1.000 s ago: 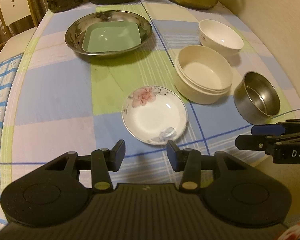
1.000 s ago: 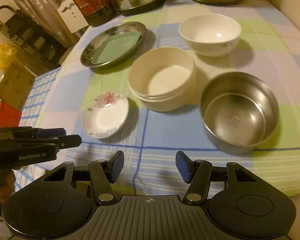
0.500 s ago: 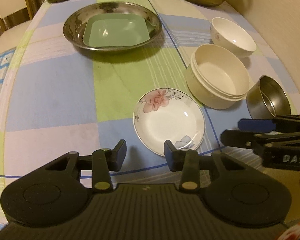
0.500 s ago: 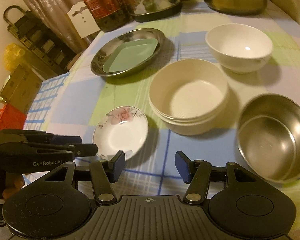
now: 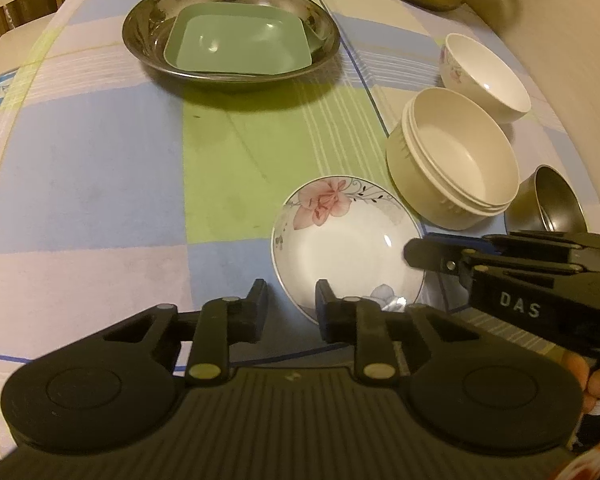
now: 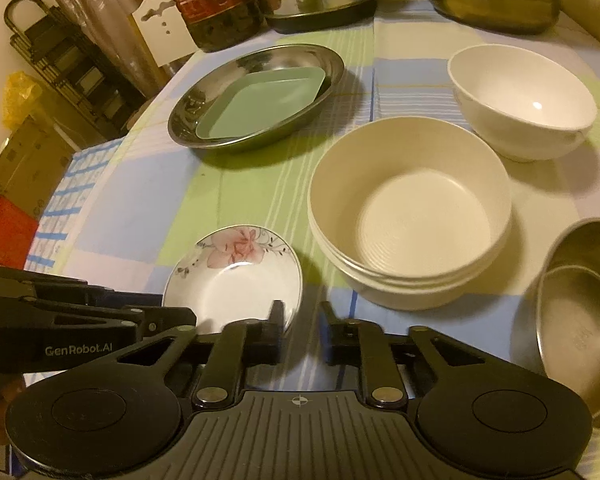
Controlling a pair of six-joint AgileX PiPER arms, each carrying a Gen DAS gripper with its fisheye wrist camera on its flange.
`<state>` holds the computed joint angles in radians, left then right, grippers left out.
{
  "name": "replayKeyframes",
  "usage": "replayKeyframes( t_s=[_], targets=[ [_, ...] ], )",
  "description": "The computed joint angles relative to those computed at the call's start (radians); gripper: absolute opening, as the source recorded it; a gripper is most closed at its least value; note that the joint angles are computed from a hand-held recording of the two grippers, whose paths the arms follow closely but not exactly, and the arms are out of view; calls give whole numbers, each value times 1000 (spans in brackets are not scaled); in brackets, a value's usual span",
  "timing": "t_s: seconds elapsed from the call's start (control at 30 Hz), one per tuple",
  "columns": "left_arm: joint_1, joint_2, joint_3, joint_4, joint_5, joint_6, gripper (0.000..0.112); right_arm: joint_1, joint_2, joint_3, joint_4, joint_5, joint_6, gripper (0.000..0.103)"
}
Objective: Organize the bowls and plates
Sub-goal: 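Grasp the rim of the white floral saucer with the right gripper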
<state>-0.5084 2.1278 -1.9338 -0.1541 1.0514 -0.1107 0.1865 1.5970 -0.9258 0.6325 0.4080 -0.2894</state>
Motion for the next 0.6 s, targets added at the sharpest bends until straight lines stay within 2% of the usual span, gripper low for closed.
replayKeyframes(
  t_s=[0.03, 0.2, 0.43, 0.6],
  targets=[
    [1, 5, -8, -4, 2, 4, 18, 3, 4, -3, -1, -2, -2, 7],
    [5, 24, -38, 6, 9, 3, 13, 11, 10, -22, -59, 12, 43, 7],
    [11, 43, -71, 50, 20, -23, 13, -3, 25, -52, 21, 89, -36, 8],
    [24, 43, -74, 29, 38, -32, 13, -16, 43, -71, 39, 104, -28, 8]
  ],
)
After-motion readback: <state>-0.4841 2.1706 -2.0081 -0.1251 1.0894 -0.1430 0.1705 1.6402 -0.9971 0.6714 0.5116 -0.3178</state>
